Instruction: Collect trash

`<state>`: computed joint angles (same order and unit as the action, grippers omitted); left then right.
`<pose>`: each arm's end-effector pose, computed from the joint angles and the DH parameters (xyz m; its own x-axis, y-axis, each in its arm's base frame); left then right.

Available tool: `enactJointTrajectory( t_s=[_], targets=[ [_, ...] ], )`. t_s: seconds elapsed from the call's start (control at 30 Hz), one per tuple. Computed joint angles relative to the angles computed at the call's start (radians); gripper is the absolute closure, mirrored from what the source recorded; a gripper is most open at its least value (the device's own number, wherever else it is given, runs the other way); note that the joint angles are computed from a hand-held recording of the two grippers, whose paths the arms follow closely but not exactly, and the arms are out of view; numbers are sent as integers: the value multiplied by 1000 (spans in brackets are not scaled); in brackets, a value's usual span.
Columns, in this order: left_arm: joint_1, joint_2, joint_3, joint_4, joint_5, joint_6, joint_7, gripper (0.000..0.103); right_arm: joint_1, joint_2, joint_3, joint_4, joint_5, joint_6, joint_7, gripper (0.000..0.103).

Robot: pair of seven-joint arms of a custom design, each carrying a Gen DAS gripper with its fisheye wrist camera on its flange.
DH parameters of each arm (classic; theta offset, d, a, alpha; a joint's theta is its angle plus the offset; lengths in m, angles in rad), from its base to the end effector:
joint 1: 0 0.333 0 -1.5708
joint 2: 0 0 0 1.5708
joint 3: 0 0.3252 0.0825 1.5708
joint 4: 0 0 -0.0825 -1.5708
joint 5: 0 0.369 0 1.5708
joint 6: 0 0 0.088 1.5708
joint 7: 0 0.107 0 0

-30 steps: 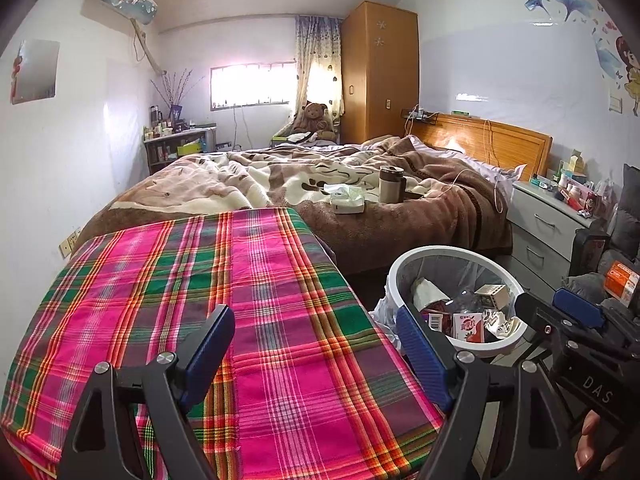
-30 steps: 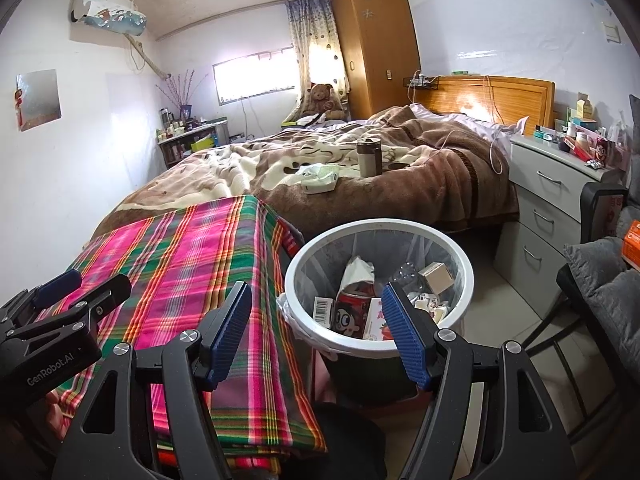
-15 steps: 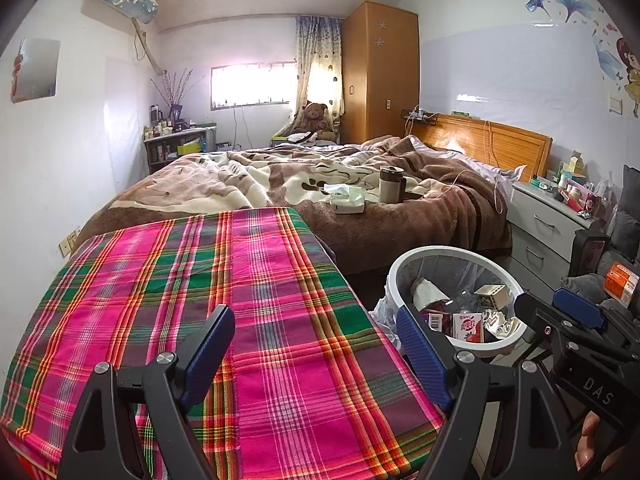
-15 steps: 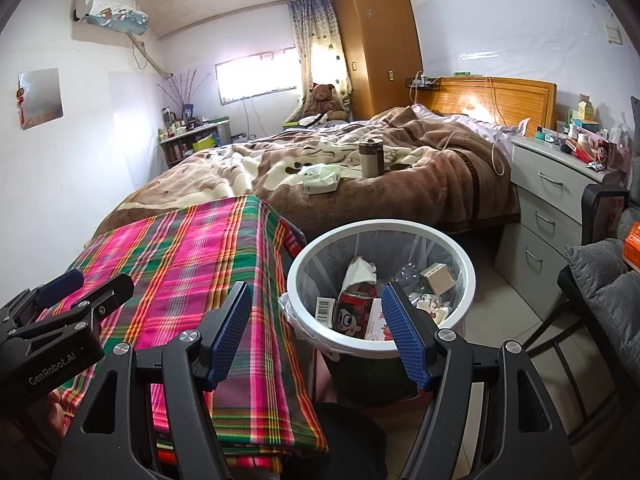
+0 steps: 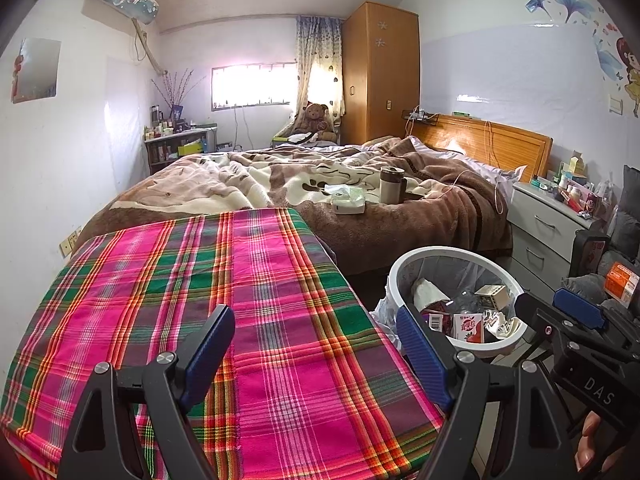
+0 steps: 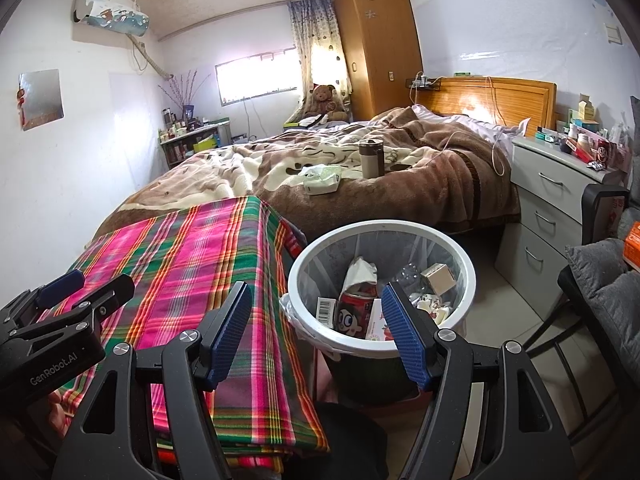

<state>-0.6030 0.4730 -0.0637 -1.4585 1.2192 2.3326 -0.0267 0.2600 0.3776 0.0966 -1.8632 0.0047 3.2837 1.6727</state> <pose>0.5831 -0.4271 0.4780 0.2167 -0.9762 0.0096 -0.4822 -0.1156 -0.8684 0.6346 0.2261 0.4635 0.2887 -0.9490 -0.1269 -0.5161 -0.0426 -0.8555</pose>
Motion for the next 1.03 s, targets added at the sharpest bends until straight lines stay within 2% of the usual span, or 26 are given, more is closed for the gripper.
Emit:
enactJointTrajectory(
  t_s=[1.03],
  targets=[
    [-4,7,3,6,10,-14,-14,20,-1,0,3,-5,0,5,-6,34]
  ],
)
